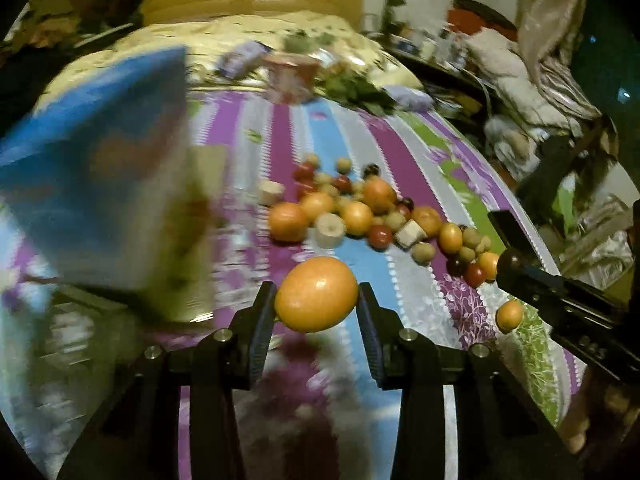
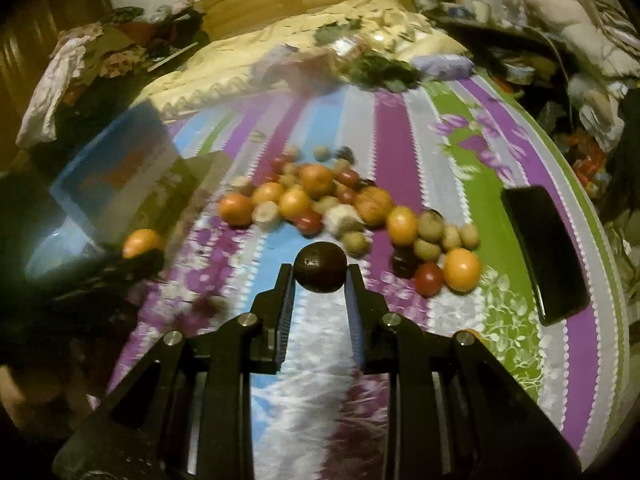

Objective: Organize fruits
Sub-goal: 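Carry the orange and plum in both tools over the basket, then open both tools inside the basket to release the orange and plum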

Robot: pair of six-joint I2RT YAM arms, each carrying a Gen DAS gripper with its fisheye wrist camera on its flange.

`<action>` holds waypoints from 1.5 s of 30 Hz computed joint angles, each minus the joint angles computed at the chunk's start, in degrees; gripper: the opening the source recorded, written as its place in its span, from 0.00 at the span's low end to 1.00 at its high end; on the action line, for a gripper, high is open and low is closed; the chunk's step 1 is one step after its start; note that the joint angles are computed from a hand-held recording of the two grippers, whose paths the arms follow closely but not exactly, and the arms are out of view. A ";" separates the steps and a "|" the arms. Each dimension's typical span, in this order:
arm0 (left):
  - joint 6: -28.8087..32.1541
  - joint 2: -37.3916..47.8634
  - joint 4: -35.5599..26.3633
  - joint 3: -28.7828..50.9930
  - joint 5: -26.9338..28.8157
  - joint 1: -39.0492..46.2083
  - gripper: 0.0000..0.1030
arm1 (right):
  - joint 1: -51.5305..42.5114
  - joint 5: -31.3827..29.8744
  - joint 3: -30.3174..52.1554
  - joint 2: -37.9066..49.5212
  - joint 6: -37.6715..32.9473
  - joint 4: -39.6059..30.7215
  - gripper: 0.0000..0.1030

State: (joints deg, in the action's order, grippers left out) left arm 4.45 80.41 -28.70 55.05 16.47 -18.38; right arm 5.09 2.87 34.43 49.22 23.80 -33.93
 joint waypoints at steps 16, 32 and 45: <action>22.33 1.25 -28.62 22.58 11.11 42.24 0.40 | 31.23 2.65 30.63 27.85 9.58 -2.43 0.25; 32.76 22.28 -36.86 44.10 15.45 66.50 0.40 | 41.89 -0.26 71.45 61.33 5.32 -14.09 0.25; 35.20 36.07 -41.59 56.61 12.47 71.96 0.40 | 44.51 -2.56 97.11 79.70 4.37 -28.07 0.25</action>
